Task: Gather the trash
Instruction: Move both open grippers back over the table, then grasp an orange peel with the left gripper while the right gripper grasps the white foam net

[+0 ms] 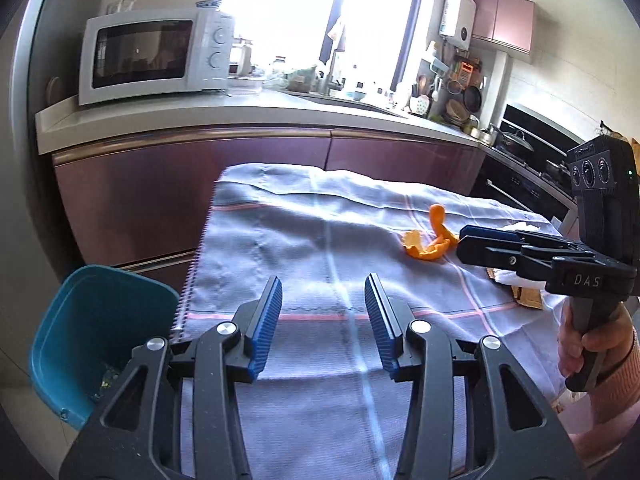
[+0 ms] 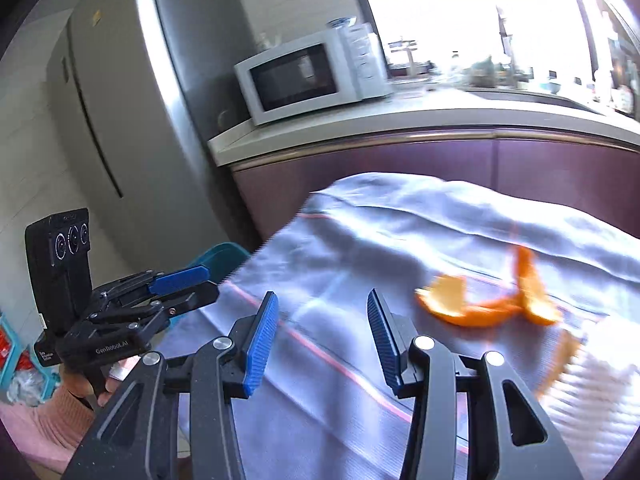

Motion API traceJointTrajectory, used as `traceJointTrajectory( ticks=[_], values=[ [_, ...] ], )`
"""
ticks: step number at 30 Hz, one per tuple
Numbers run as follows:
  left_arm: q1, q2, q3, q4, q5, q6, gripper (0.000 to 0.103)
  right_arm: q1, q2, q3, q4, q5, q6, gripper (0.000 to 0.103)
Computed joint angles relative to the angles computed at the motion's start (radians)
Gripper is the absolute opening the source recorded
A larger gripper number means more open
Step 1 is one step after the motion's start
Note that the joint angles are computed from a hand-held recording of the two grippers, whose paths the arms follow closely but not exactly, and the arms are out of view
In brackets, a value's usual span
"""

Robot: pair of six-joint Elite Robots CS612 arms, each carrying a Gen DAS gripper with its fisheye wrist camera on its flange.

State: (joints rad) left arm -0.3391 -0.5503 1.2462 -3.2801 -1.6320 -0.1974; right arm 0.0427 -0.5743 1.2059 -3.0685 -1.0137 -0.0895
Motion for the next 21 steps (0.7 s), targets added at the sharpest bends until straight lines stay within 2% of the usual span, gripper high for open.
traceJointTrajectory(
  ticks=[8, 13, 18, 21],
  values=[
    [-0.038, 0.043, -0.099, 0.097, -0.056, 0.046, 0.043, -0.065, -0.048, 0.123, -0.163, -0.124, 0.095, 0.044],
    [-0.046, 0.088, -0.198, 0.201, -0.089, 0.057, 0.044, -0.100, -0.061, 0.173, -0.236, -0.199, 0.174, 0.049],
    [-0.049, 0.139, -0.309, 0.301, -0.115, 0.038, 0.045, -0.122, -0.064, 0.207, -0.246, -0.259, 0.246, 0.049],
    [-0.057, 0.169, -0.376, 0.361, -0.104, 0.049, 0.045, -0.133, -0.064, 0.224, -0.240, -0.266, 0.270, 0.049]
  ],
)
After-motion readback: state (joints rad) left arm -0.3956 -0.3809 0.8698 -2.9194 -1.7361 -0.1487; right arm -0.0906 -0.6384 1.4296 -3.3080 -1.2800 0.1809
